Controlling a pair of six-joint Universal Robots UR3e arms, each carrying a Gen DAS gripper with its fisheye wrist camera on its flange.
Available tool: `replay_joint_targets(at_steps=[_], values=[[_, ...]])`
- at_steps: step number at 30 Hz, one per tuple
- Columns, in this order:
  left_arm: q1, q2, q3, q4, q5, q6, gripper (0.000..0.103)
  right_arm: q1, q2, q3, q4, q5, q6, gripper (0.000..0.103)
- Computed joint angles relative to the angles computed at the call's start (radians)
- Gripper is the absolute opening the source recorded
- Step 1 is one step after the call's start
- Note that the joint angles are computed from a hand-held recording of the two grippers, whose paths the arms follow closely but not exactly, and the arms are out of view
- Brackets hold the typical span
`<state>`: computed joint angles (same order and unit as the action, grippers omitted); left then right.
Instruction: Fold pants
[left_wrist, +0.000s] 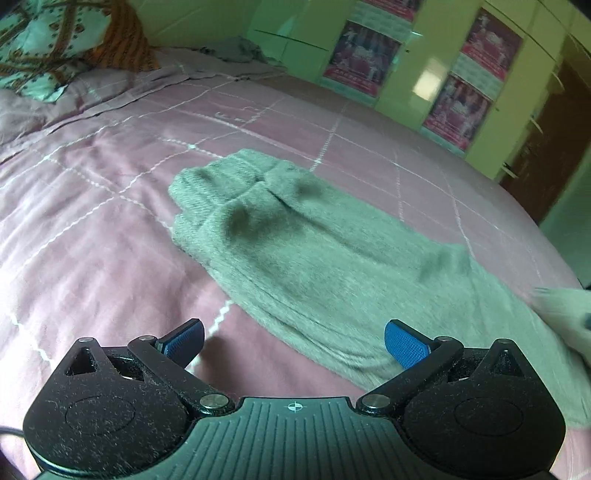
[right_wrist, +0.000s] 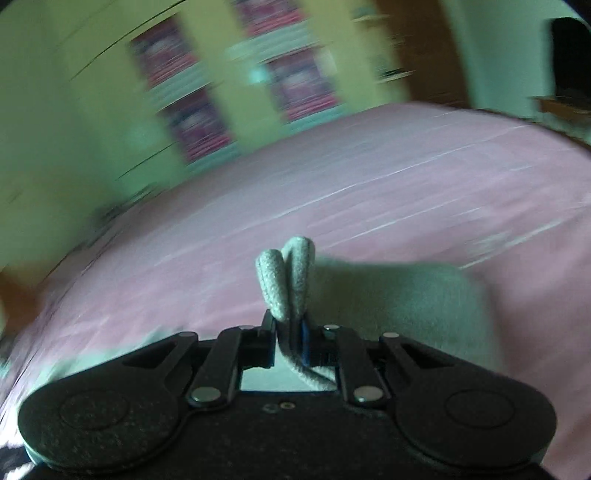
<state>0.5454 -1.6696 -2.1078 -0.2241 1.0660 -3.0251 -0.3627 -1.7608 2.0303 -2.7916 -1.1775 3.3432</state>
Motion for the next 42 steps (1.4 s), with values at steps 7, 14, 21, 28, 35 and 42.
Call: replay_joint_targets(at_steps=[7, 14, 21, 28, 35, 42], values=[[-0.002, 0.030, -0.003, -0.056, -0.020, 0.059, 0.103, 0.364, 0.291, -0.114, 0.000, -0.120, -0.094, 0.019], [0.005, 0.018, 0.005, -0.074, -0.034, 0.043, 0.103, 0.382, 0.246, -0.066, -0.071, -0.139, -0.152, 0.034], [0.008, 0.011, 0.013, -0.084, -0.036, 0.032, 0.103, 0.433, 0.279, -0.123, -0.047, -0.196, -0.258, 0.020], [0.004, 0.001, 0.023, -0.086, -0.031, 0.026, 0.103, 0.414, 0.169, 0.028, -0.139, -0.129, -0.432, 0.018], [-0.025, -0.002, 0.031, -0.072, 0.019, 0.028, 0.103, 0.450, 0.196, 0.053, -0.140, -0.131, -0.478, 0.029], [-0.056, -0.008, 0.041, -0.056, 0.067, 0.026, 0.103, 0.300, 0.032, 0.184, -0.185, 0.052, -0.422, 0.020]])
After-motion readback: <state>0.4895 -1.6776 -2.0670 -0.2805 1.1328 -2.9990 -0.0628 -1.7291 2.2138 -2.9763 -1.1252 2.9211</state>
